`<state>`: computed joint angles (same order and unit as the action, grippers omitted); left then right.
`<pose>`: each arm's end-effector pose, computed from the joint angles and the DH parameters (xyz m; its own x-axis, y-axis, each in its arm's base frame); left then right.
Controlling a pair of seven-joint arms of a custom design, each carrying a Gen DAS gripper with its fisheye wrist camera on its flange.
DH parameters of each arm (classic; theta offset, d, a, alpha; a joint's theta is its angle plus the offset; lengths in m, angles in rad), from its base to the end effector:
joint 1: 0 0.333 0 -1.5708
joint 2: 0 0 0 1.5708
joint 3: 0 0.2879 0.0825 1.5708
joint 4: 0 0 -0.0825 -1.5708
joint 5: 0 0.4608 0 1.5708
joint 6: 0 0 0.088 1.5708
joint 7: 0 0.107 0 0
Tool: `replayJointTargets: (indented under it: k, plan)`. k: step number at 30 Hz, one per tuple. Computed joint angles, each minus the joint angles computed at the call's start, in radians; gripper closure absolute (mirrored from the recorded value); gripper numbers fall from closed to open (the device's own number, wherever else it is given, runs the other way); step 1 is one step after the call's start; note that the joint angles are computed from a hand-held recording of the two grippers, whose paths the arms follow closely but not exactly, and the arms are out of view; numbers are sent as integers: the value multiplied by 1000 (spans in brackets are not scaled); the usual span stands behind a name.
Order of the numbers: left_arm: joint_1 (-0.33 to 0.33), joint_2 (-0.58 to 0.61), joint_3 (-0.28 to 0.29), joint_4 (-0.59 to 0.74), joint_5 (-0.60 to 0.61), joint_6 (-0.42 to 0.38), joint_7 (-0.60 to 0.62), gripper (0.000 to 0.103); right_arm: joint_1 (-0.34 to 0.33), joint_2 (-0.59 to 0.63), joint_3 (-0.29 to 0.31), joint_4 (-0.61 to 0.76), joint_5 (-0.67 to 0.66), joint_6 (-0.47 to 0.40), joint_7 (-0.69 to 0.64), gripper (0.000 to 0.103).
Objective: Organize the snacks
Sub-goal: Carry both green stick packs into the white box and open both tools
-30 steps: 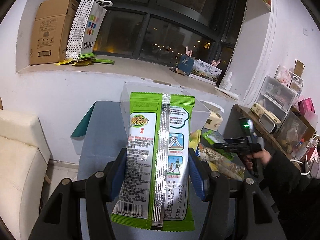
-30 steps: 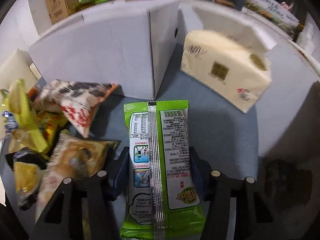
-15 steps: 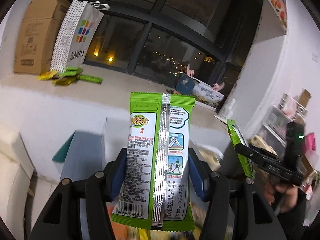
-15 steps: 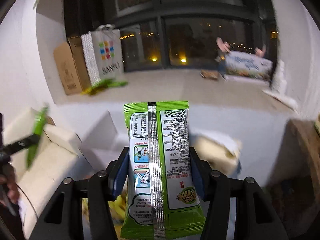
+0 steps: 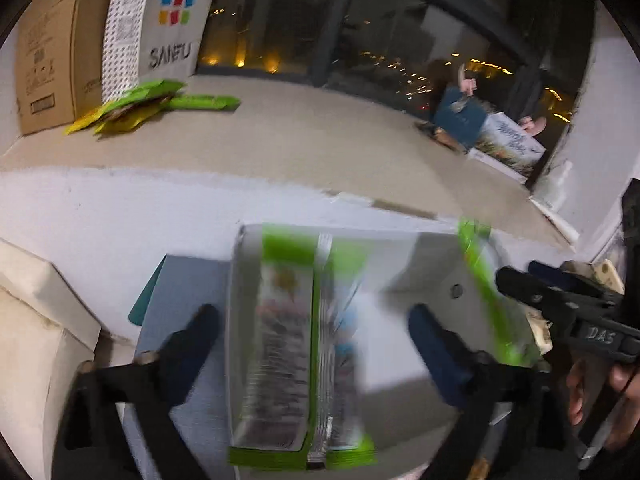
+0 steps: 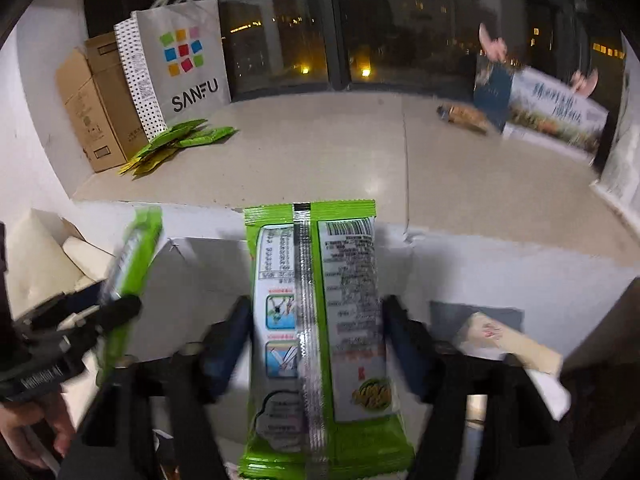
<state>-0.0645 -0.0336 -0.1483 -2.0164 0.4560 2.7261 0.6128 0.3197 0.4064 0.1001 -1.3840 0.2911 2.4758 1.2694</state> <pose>0.6452 -0.1570 0.4915 0.2809 -0.9274 0.2470 -0.6395 -0.3728 -0.6723 0.7298 0.3097 0.5190 0.5452 -0.8285 -0.1276 -0.6700 -0.3392 -0.6603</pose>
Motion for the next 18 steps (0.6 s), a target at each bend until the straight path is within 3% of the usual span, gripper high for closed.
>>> replayJointTargets:
  k: [1,2,5,11,15,18]
  plan:
    - [-1,-3,3,-12,-37,17,34,3,8,20,-11,27,-24,-15,27,9]
    - [-2,-14,4,-25,-59,19,57,0,22,18,-26,19,-53,6,53,9]
    - [5,-70,-5,-78,8,39,20,0,11,-5,-23,-15,-50,50,71,0]
    - [39,-279,-44,-258,111,122,-23,0,-128,-154,75,-161,356,38,-152,0]
    - [38,-454,-71,-408,106,174,-36,0,-145,-345,69,-355,645,88,-394,0]
    - [29,-605,-101,-539,78,210,-56,0,-117,-518,25,-529,694,86,-482,0]
